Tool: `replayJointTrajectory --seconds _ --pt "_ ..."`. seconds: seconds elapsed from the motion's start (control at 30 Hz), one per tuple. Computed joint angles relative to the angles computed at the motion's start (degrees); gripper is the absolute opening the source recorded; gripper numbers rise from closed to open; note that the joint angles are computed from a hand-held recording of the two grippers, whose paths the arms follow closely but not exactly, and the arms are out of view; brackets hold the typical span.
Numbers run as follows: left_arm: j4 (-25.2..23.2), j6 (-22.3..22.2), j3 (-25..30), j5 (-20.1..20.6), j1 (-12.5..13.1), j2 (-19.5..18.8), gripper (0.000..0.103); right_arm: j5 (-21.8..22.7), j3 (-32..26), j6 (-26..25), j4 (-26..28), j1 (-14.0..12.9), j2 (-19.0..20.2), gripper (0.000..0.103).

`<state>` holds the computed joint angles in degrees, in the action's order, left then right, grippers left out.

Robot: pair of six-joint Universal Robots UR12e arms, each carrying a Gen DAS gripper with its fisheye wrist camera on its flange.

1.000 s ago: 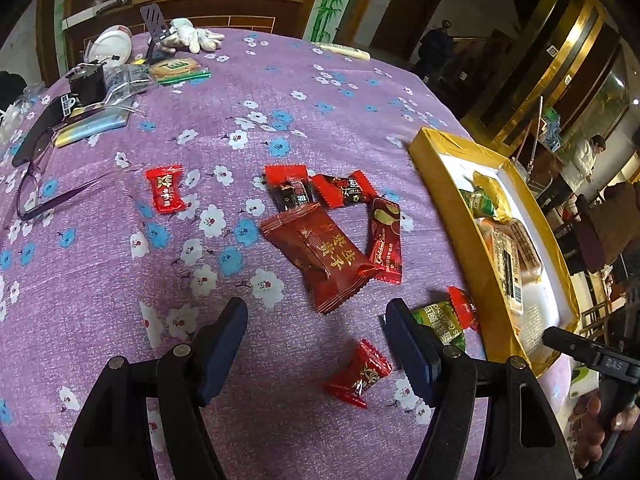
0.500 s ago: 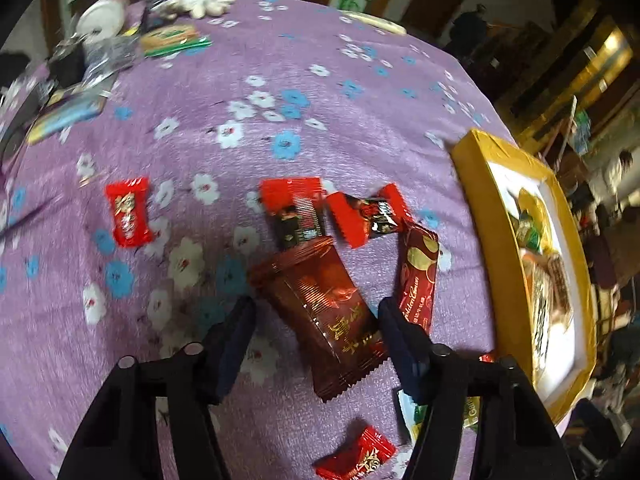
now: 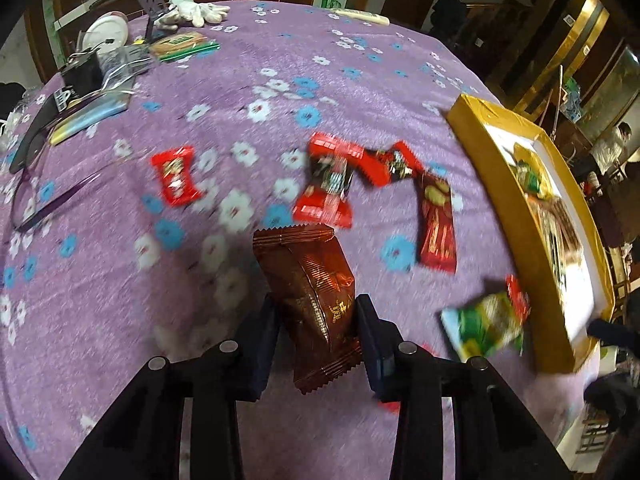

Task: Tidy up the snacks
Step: 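Grasp the brown-red snack bag with the left gripper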

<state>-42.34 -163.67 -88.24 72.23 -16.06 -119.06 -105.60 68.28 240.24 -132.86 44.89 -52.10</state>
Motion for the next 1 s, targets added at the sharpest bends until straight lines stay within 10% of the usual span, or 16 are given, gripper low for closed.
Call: replayJointTrajectory --seconds 0.27,0.8,1.0 --pt "-0.33 1.77 -1.60 0.42 0.51 1.24 0.039 5.18 -10.81 -7.92 6.17 -2.98 6.38 0.069" --pt "-0.28 3.73 -1.20 -0.15 0.58 0.87 0.040 16.82 -9.63 -5.95 6.35 -3.22 7.13 0.069" --pt "-0.49 4.87 -0.97 -0.64 0.71 0.69 0.040 15.02 -7.90 -7.37 5.06 -2.38 5.71 0.069"
